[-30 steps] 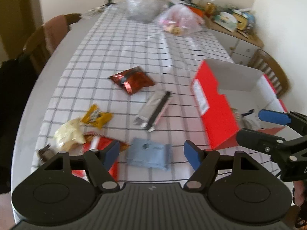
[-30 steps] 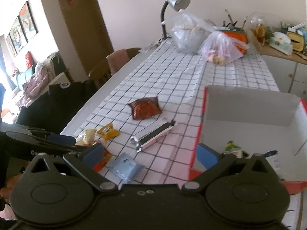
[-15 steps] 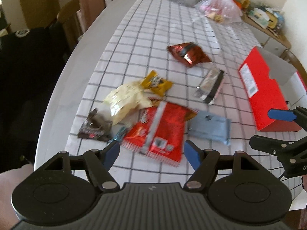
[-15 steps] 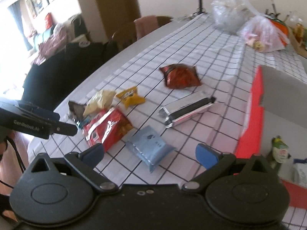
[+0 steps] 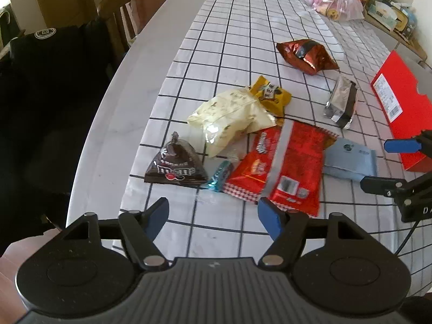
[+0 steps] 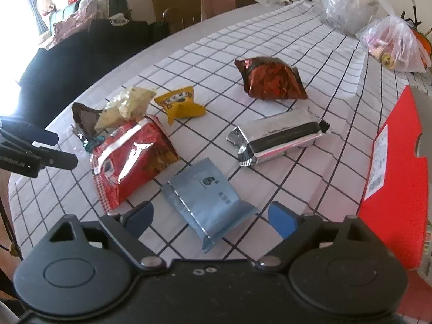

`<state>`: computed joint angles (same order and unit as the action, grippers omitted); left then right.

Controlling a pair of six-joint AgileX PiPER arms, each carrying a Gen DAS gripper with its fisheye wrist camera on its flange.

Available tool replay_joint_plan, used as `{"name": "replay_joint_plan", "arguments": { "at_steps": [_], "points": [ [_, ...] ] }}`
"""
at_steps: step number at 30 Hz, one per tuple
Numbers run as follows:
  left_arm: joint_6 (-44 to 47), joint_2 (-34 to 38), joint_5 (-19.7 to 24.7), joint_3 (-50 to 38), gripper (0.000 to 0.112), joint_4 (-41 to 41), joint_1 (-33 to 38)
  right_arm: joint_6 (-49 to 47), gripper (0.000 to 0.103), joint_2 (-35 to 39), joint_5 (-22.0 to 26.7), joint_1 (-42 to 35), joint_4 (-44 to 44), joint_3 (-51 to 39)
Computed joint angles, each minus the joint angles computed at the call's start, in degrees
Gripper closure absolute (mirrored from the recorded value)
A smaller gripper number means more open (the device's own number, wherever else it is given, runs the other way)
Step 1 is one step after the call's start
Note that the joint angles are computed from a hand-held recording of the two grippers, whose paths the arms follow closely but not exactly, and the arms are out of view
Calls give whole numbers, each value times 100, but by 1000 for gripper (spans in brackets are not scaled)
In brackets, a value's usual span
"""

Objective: Organize snacks
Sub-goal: 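Grasp the teal wrapped candy with the left gripper while the right grasps the blue-grey packet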

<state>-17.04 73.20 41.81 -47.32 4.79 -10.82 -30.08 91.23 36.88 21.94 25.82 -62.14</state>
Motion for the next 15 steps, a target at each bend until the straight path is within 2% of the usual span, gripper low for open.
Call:
{"name": "replay_joint_plan", "arguments": {
  "at_steps": [5, 15],
  "points": [
    [363, 227, -147, 17, 70, -126, 114, -8, 17, 144, -36, 12, 27, -58],
    [663, 725, -330, -247, 79, -130, 166, -67, 30, 327, -76, 38, -67, -190]
  ]
}}
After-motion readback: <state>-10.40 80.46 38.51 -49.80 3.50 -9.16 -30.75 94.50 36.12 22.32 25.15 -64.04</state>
